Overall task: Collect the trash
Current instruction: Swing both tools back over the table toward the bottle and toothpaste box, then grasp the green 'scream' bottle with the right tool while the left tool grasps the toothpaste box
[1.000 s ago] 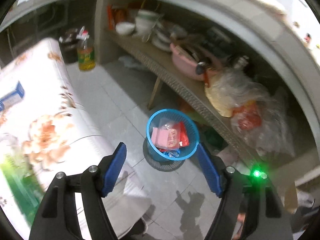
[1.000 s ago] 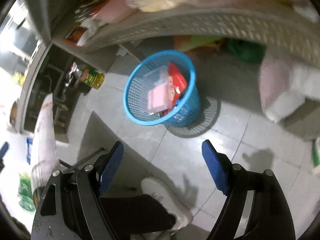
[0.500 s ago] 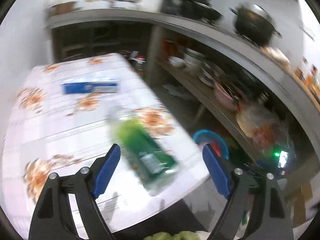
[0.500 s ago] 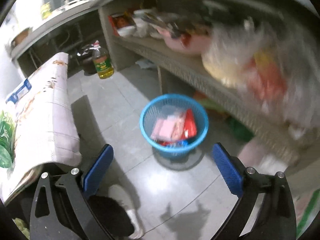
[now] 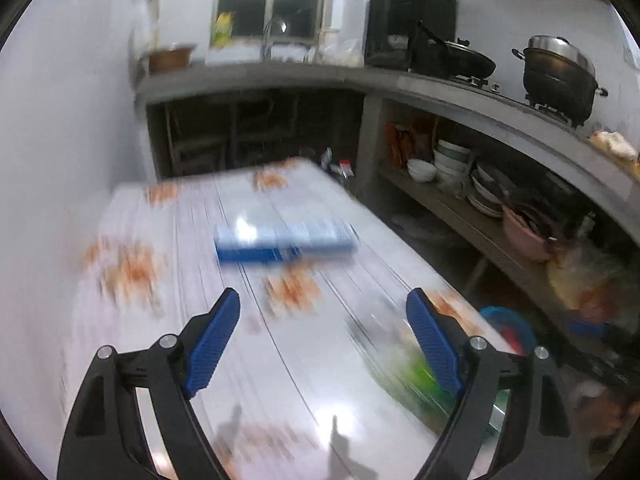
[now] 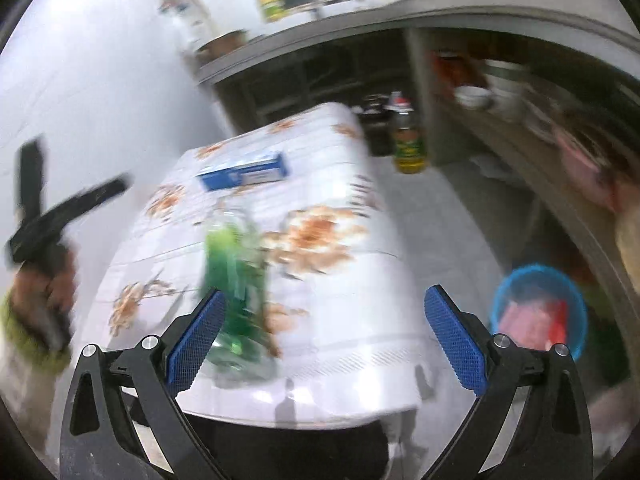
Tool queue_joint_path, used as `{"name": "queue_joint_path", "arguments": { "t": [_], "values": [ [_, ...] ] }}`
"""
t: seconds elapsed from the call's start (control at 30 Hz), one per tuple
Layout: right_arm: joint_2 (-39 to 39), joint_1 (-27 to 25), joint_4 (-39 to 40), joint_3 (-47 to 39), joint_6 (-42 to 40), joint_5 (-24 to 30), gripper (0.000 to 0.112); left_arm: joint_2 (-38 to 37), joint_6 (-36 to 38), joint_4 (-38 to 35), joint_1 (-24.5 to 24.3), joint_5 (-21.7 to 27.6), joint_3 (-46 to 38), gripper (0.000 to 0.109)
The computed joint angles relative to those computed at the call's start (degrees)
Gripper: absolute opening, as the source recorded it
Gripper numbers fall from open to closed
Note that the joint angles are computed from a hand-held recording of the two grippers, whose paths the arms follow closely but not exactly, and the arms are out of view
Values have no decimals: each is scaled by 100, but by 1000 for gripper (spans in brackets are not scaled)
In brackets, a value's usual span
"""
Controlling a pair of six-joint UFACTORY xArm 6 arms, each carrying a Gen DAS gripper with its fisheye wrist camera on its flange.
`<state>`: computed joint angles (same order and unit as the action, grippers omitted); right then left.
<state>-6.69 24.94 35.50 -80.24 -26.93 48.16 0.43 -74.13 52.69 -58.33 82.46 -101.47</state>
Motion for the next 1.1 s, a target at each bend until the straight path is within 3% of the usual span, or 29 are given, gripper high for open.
{"name": "queue_joint_path", "arguments": {
  "t": [0.1, 0.23, 0.37, 0.43, 0.53, 0.7, 0.8, 0.97, 1.03, 1.1],
  "values": [
    [430, 194, 24, -629, -75, 380, 95, -70, 743, 215, 743, -718, 340, 84],
    [969, 502, -366, -1376, 41, 736, 95, 263, 2541, 81, 1512, -1414, 488, 84],
    [1384, 779, -708, -1871, 132, 1050, 95, 497, 3835, -653, 2101, -2467, 614, 84],
    [1756, 846, -827, -2314, 176, 1419, 95, 659, 4266, -1154, 2299, -2644, 485, 84],
    [2232, 885, -871, -2892, 249, 1870, 95, 984, 5006, -1787, 2561, -2690, 204, 84],
    [2704, 946, -957, -3509, 503, 2336, 95, 1574, 5805, -2357, 2692, -2020, -478, 84],
    [2858, 961, -929, -3712, 603, 2545, 90, 1722, 5746, -2394, 2694, -1782, -615, 81],
    [2954, 950, -978, -3858, 955, 2826, 72, 1430, 5134, -2461, 2760, -2032, -251, 71],
    [2979, 911, -855, -3860, 1077, 2971, 60, 1444, 4923, -2356, 2725, -1862, -306, 65],
    [3012, 878, -783, -3881, 1199, 3087, 57, 1446, 4803, -2135, 2607, -1596, -349, 59]
  ]
}}
